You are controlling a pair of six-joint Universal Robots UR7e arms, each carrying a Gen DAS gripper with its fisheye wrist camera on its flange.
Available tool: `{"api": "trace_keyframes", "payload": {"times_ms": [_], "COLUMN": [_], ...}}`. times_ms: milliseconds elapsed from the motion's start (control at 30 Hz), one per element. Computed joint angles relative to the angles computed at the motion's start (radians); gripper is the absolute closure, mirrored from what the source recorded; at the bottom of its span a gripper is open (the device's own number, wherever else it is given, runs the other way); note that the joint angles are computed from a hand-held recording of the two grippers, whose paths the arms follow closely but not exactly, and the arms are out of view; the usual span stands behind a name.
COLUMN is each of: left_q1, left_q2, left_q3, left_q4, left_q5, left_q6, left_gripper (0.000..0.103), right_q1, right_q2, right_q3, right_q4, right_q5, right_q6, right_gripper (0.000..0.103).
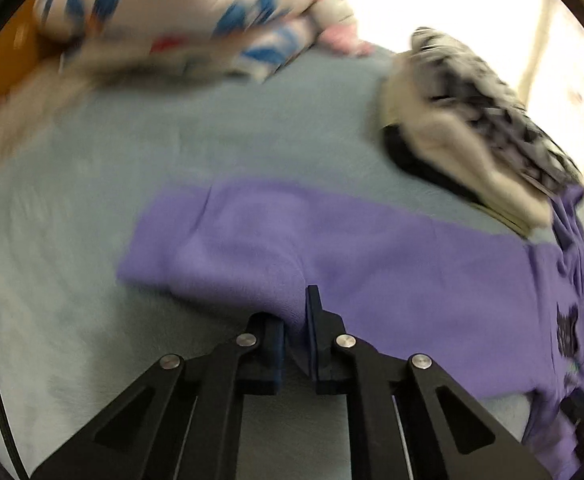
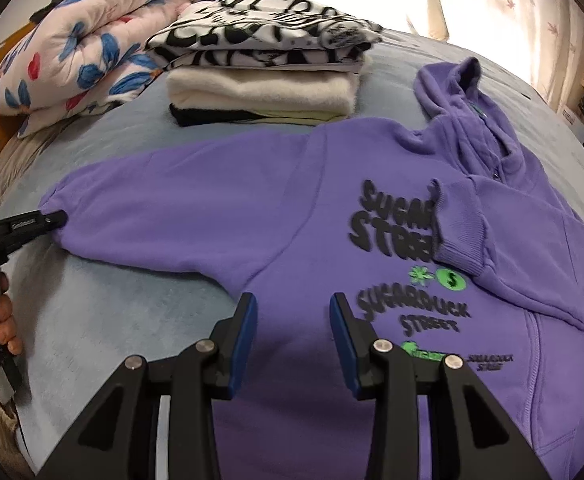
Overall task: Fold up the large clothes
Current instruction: 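Fold the sleeve across the hoodie body with the left tool and release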
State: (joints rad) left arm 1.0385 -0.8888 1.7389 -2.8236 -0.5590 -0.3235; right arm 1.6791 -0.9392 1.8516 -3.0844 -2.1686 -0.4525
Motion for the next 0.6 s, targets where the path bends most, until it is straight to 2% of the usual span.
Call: {"api": "trace_keyframes", "payload": {"times_ms": [67, 133, 233, 333, 433, 467, 533, 600], "left_q1": [-0.054, -0.103, -0.181, -0.249, -0.282, -0.288, -0.289, -0.286], "left_q2": [0.024, 0.043, 0.117, 0.201, 0.281, 0.317, 0.367, 0.417], "left_q3": [-0.011, -0.022, -0.075, -0.129, -0.191, -0.226, -0.277, -0.335], "left_q4": [-0.034, -0.059, -0.077, -0.064, 0.005, 0.065, 0.167, 0.287], "left_q5": [0.022, 0.012, -0.028, -0.107, -0.205, -0.251, -0.321, -0.386], "left_q6": [0.075, 0.137, 0.214, 0.262, 0.251, 0.229, 0.186, 0.131], "left_gripper": [0.097, 0.097, 0.097, 0.096, 0.096, 0.096, 0.09, 0.075], "right_q1": [-0.011, -0.027, -0.049, -0.084, -0.129, -0.142, -0.183, -0.213], "right_q2": [-0.025, -0.06, -0.111, -0.181, -0.244, -0.257, -0.297, -0.322], "right_q3": [0.01, 0.024, 0.041, 0.065, 0.086, 0.091, 0.103, 0.109], "right_q4": [0.0, -0.003, -0.011, -0.033, -0.056, -0.061, -0.056, -0.042], "right_q5": [0.007, 0.014, 0.026, 0.036, 0.036, 0.036, 0.038, 0.036], "right_q6": [0.012, 0.025, 0.045, 0.055, 0.059, 0.059, 0.071, 0.082], "right_gripper": [0.065, 0.065, 0.065, 0.065, 0.065, 0.065, 0.065, 0.065]}}
